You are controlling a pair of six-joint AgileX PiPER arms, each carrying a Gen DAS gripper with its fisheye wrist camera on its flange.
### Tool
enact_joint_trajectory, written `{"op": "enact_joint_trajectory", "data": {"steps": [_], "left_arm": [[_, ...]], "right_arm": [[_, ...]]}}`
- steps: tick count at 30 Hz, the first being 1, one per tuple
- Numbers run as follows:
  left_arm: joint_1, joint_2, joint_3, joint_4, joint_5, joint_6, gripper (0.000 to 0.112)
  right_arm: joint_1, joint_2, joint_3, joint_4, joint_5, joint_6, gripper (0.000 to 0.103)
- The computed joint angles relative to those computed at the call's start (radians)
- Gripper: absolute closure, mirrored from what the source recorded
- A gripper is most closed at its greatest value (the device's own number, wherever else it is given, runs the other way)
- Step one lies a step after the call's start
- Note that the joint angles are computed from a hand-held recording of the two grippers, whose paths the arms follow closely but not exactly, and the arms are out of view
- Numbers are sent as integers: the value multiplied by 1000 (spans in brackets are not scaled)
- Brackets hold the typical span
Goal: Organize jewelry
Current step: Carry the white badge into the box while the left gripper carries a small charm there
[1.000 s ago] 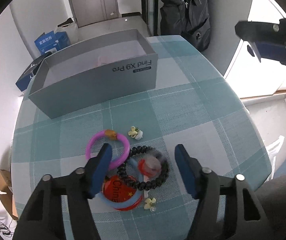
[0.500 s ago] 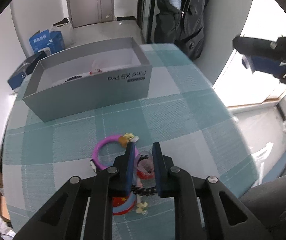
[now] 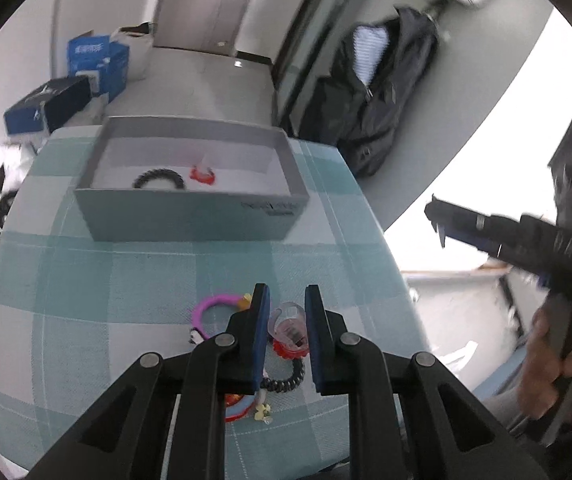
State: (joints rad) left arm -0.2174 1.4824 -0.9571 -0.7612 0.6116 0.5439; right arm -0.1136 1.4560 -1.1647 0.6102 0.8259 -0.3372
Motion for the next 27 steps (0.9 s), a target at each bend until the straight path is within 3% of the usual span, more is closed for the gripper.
{"op": "enact_joint_trajectory", "data": {"steps": [4, 10, 17, 27], "left_arm": [[58, 0, -44, -44, 51, 1, 99], [101, 56, -216, 13, 123, -76, 99], [194, 225, -447, -38, 256, -122, 99], [254, 477, -656, -71, 367, -210, 99]], "right_arm": [[14, 16, -10, 11, 5, 6, 61], [72, 83, -104, 10, 39, 31, 61], [179, 260, -372, -66, 125, 99, 61], [227, 525, -672, -123, 197, 169, 61]]}}
